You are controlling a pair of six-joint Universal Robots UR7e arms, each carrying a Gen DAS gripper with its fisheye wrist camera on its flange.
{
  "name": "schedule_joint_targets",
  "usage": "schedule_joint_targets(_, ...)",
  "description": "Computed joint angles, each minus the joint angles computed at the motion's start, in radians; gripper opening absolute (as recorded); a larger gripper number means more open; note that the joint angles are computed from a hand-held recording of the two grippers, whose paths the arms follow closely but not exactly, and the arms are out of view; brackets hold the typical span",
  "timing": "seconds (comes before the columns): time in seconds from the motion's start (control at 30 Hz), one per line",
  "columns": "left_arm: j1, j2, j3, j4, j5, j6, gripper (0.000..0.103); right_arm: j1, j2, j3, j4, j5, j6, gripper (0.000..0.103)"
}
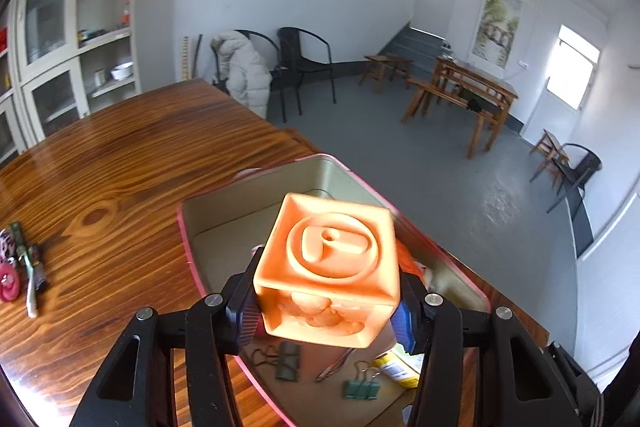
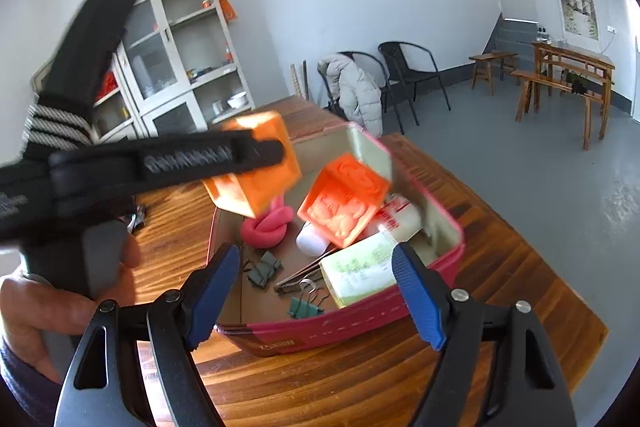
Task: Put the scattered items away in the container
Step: 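Carry the orange cube and green clip to the tin box and release them inside, then move both open tools back toward the remaining items on the table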
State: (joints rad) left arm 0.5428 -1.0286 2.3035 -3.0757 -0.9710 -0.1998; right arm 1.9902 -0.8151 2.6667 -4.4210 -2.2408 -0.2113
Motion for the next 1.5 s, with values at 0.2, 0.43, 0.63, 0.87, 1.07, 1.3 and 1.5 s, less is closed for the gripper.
schedule_joint_targets(0.2,-0.014,-0.016,0.022,-0.049,0.053,0.023,0.095,-0.018,-0.016,0.018,-0.027,0.011,0.051,0.082)
schedule_joint_targets(0.43,-0.004,-0.070,0.051,-0.026,0.132,-0.029,0.095,-0.031,-0.021,0.024,-0.018,0.026,0.081,0.083)
schedule_joint_targets(0.63,0.028,-0.132,0.085,-0.005,0.174,-0.091,0.095,0.002,-0.008,0.004,-0.002,0.014,0.081,0.083)
schedule_joint_targets(0.87,0.068,-0.217,0.131,0.046,0.232,-0.131,0.095,0.061,0.026,-0.045,0.043,0.013,0.070,0.083)
schedule_joint_targets(1.07,0.112,-0.313,0.152,0.097,0.287,-0.128,0.095,0.122,0.062,-0.115,0.116,0.031,0.043,0.083)
schedule_joint_targets(1.3,0.196,-0.448,0.154,0.169,0.390,-0.120,0.095,0.172,0.101,-0.219,0.284,0.073,0.015,0.083)
schedule_joint_targets(1.5,0.317,-0.539,0.124,0.206,0.472,-0.090,0.095,0.174,0.144,-0.307,0.444,0.131,0.024,0.083)
